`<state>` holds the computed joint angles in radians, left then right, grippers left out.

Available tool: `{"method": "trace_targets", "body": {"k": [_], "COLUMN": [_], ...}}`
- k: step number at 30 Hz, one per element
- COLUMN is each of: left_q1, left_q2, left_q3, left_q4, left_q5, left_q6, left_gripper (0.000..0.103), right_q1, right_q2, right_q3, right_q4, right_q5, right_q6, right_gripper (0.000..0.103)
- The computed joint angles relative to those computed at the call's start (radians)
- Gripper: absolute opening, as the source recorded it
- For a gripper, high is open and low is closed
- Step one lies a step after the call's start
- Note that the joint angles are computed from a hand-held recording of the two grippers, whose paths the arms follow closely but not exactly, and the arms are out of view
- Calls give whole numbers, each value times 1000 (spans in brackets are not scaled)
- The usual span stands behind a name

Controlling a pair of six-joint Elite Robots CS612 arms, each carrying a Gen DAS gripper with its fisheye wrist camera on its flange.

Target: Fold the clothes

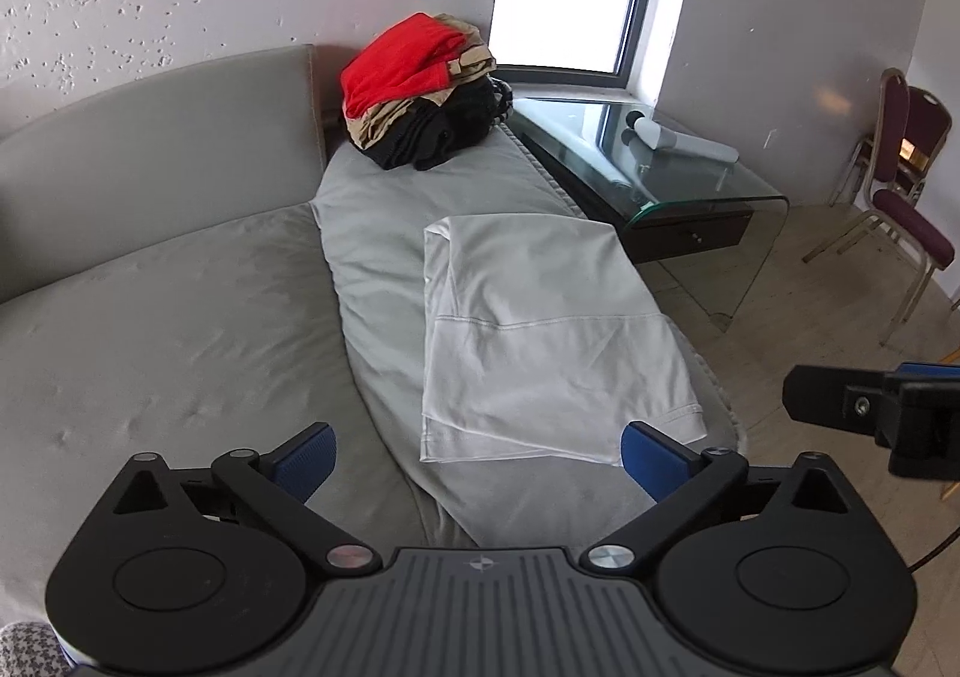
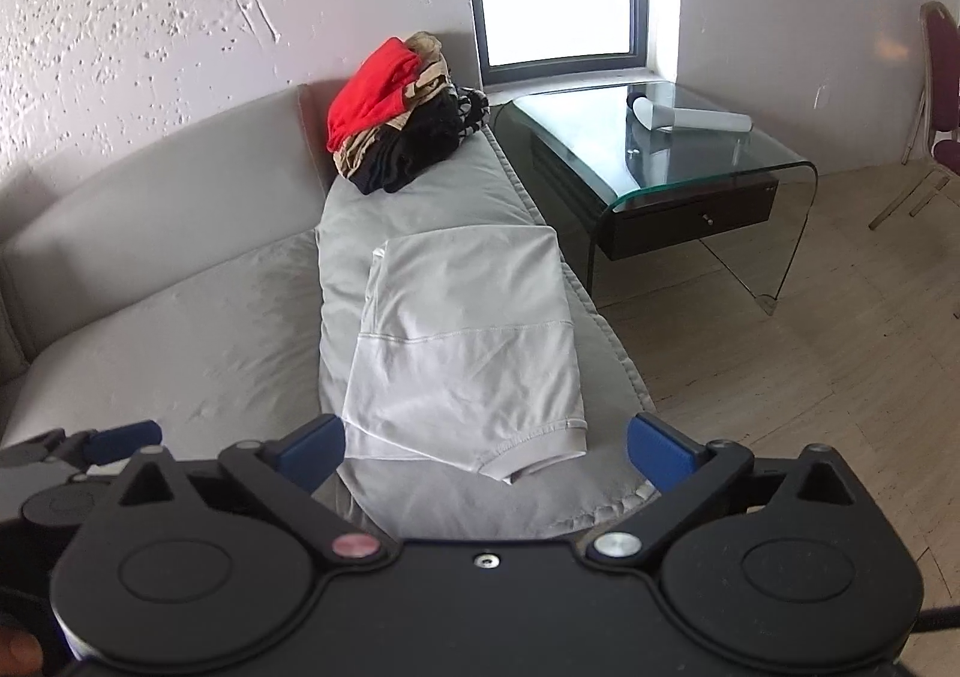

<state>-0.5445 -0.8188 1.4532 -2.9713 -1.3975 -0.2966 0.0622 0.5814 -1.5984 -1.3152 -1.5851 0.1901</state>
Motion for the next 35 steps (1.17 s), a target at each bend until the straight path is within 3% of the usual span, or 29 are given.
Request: {"method": "trace_targets", "body": {"k": [13, 30, 35], "left_q1": [-6, 5, 3], "left_q2": [11, 25, 28], "left_q3": [-6, -27, -24], "left_q4": [-1, 35, 15], "left_q5": [13, -41, -26], "left_q6": [-10, -32, -23], "left_gripper": [101, 102, 102], "right_q1": [1, -6, -8], "right_q2": [8, 12, 14], "right_q3": [-1, 6, 6], "right_q4": [12, 21, 12], "right_q5": [-4, 11, 15], "right_q6": [-18, -7, -4], "right_gripper": [102, 102, 102]}}
